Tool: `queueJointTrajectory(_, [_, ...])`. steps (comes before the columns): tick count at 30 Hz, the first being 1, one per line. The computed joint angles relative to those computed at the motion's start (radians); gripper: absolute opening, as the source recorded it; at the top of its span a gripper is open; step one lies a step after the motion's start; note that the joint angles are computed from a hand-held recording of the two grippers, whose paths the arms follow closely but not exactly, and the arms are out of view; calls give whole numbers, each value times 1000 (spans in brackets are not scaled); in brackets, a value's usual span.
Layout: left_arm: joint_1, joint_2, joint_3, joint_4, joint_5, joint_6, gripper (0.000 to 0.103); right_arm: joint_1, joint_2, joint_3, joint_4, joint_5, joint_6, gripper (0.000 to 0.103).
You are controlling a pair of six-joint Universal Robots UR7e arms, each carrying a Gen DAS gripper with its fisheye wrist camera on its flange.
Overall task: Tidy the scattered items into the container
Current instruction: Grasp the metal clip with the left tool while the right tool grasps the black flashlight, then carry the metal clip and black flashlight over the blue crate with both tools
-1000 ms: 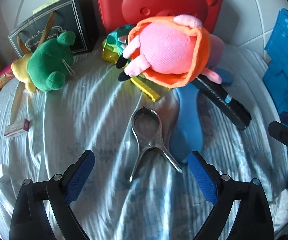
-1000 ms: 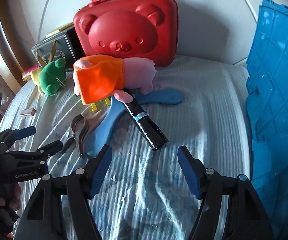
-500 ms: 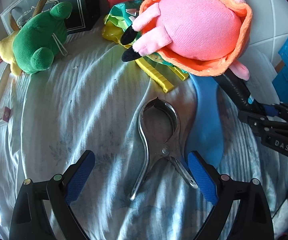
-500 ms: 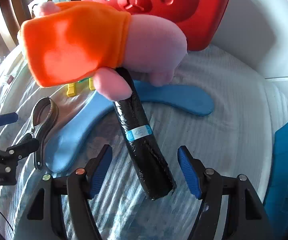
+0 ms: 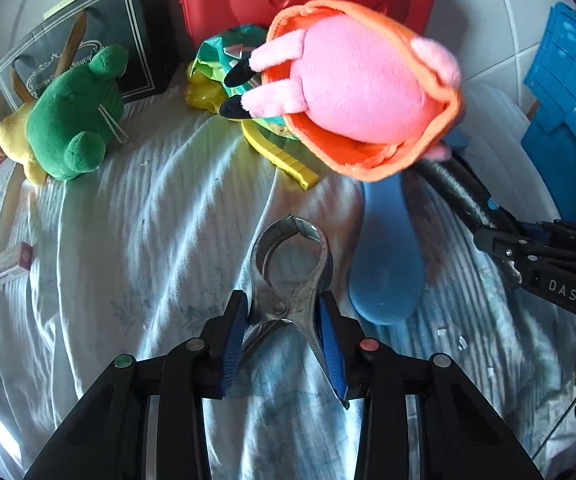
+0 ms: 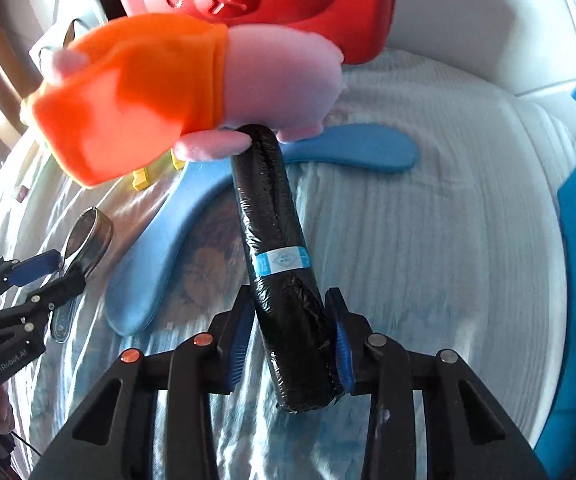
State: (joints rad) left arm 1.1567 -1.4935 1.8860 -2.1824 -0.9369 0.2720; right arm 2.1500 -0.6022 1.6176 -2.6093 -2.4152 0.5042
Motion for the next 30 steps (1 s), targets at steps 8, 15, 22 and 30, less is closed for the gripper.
queueJointTrajectory(8, [-46,-114,50,43,6,17,35,77,-39,52,0,-15,65,30])
queueJointTrajectory(15, [-75,-229,74,109,7,24,35,199,-81,94,54,-29,194,30])
queueJointTrajectory(22, [-102,-337,75,244,-21,17,35,272,-81,102,263,73,408,30])
queueJointTrajectory(30, [-108,-410,92,338,-43,7,35,259,-48,77,337,76,506,30])
